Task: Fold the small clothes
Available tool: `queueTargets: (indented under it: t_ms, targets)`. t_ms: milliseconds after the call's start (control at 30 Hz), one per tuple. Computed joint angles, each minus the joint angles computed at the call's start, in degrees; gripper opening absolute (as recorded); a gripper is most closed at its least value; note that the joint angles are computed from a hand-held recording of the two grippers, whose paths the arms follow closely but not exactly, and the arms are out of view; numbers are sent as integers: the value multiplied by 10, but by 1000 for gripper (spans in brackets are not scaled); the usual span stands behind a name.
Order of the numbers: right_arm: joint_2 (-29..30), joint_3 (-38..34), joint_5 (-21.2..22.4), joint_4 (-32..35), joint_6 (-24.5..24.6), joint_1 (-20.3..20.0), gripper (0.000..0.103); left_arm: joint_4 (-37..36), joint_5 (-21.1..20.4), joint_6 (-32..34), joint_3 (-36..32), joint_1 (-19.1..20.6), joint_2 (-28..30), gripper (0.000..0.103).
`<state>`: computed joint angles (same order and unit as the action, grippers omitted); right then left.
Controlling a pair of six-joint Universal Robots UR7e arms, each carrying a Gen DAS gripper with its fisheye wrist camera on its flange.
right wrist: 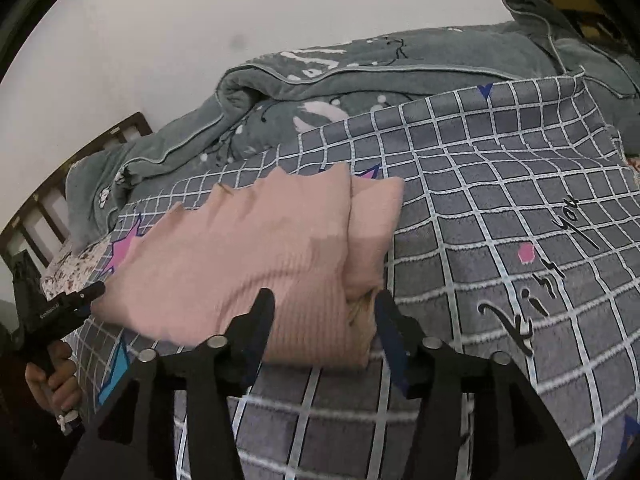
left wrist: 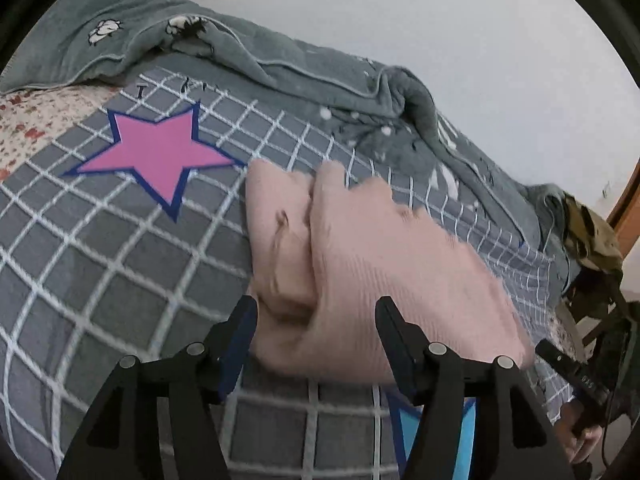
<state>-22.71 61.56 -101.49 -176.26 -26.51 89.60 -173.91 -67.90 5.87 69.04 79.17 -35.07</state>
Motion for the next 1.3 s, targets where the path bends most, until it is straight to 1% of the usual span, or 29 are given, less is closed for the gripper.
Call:
queueTargets:
  t_ms: [67, 100, 233, 300, 367, 500, 667, 733, 800, 1000, 1167, 1300]
  targets:
    - [-4, 13, -4, -2, 0, 0, 54, 1, 19, -9, 11, -2, -1, 61]
    - [-6, 18, -6, 2, 3, -1, 54, -1, 21, -12, 15, -2, -3, 61]
    - [-2, 18, -27, 13, 8, -3, 54, -20, 10, -32, 42, 2, -16, 61]
    - [-3, 19, -26, 18, 9, -6, 54, -31, -3, -45, 58, 4, -23, 62]
    - [-4, 20, -24, 18, 9, -7, 54, -27, -8, -42, 58, 4, -24, 65]
    - [0, 14, -29, 19, 10, -6, 54, -9, -19, -38, 41, 7, -16, 65]
    - [10, -2, -39, 24, 8, -3, 54, -3, -63, -74, 23, 18, -10, 64]
    - [12, -8, -39, 29, 11, -3, 54, 0, -68, -79, 15, 19, -5, 64]
    - [13, -12, -37, 36, 17, -3, 54, 3, -70, -80, 3, 20, 2, 64]
    - [16, -21, -34, 41, 32, -4, 55, -5, -56, -87, -26, 16, 25, 64]
    - [20, -23, -38, 34, 28, -3, 55, -25, -55, -92, -35, 17, 34, 65]
    - [21, -22, -41, 31, 24, -2, 55, -35, -51, -97, -63, 20, 49, 66]
